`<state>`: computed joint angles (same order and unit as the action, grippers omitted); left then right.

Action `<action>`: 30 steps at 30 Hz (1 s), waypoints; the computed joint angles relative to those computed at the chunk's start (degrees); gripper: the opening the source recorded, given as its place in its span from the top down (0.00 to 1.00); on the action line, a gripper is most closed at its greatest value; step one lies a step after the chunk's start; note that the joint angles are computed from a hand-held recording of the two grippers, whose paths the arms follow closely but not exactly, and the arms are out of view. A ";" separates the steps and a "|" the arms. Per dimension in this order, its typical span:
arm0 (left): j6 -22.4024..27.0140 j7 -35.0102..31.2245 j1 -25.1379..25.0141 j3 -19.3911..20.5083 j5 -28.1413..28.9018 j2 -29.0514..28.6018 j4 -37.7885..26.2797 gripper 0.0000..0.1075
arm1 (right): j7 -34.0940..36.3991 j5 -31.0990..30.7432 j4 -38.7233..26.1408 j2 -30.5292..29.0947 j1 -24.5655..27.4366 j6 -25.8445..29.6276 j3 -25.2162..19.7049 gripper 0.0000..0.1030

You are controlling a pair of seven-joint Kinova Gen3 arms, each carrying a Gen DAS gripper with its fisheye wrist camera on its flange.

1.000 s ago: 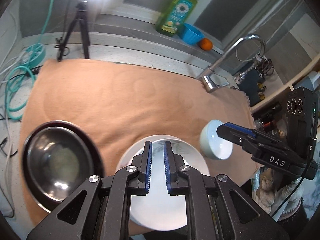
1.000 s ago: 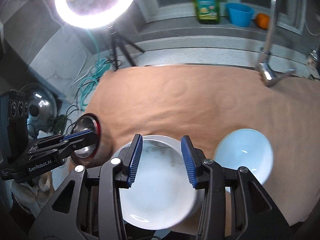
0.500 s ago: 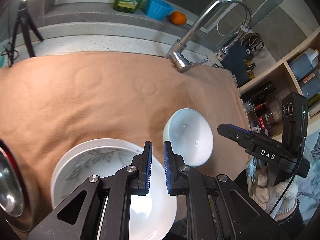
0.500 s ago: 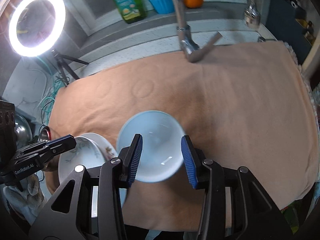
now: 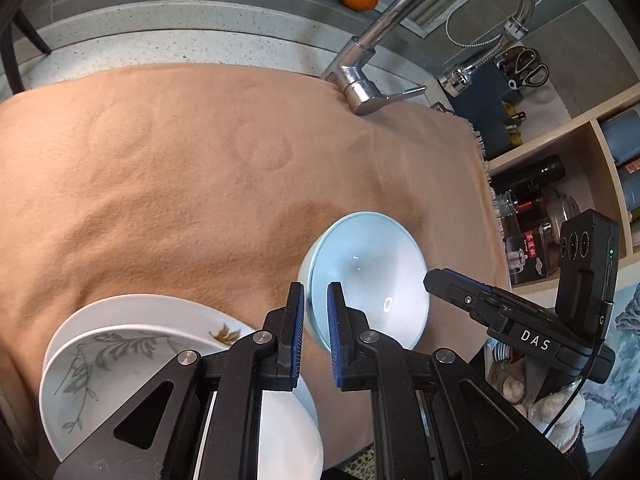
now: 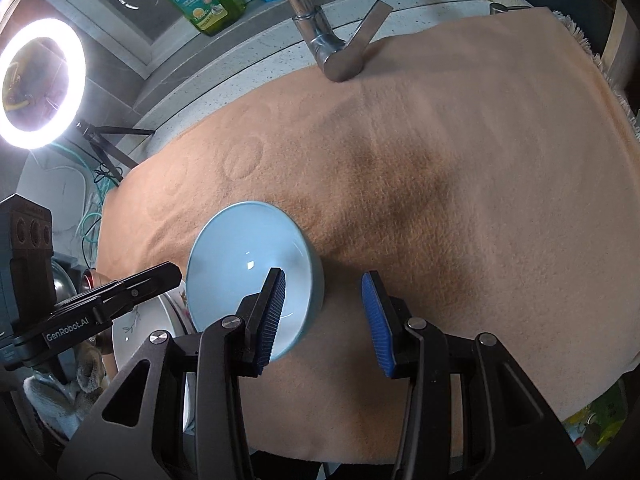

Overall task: Organize plates and bowls
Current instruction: 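Grasp the rim of the pale blue bowl with the left gripper, then lift the pale blue bowl and carry it to the nested stainless bowls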

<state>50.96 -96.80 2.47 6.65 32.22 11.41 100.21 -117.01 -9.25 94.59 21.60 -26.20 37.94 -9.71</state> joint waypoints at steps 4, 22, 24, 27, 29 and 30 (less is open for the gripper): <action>-0.02 0.63 0.56 0.19 -0.92 0.81 -0.46 0.90 | 1.32 -1.35 -0.16 1.01 1.12 0.02 -0.65 0.60; -0.02 -0.85 -0.36 0.45 0.74 0.87 0.26 0.91 | 2.34 -2.60 -1.99 2.32 -0.08 1.22 -0.54 0.88; 0.18 -1.41 -0.62 0.26 0.95 0.00 0.58 0.91 | 2.00 -2.42 -2.01 1.84 -0.30 1.25 -0.58 0.88; 0.54 -2.25 -1.11 -0.21 1.48 -1.26 1.07 0.91 | 1.16 -1.63 -2.39 0.96 -1.16 1.62 -0.48 0.88; 0.86 -2.89 -1.52 -0.64 1.95 -2.23 1.47 0.91 | 0.53 -0.97 -2.80 0.35 -1.88 1.93 -0.44 0.88; 1.05 -3.27 -1.77 -0.91 2.16 -2.85 1.73 0.91 | 0.27 -0.70 -3.05 0.10 -2.20 2.08 -0.47 0.88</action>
<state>52.01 -100.07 0.70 5.74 34.38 8.56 101.94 -116.74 -9.95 91.54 21.70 -28.41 40.02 -10.18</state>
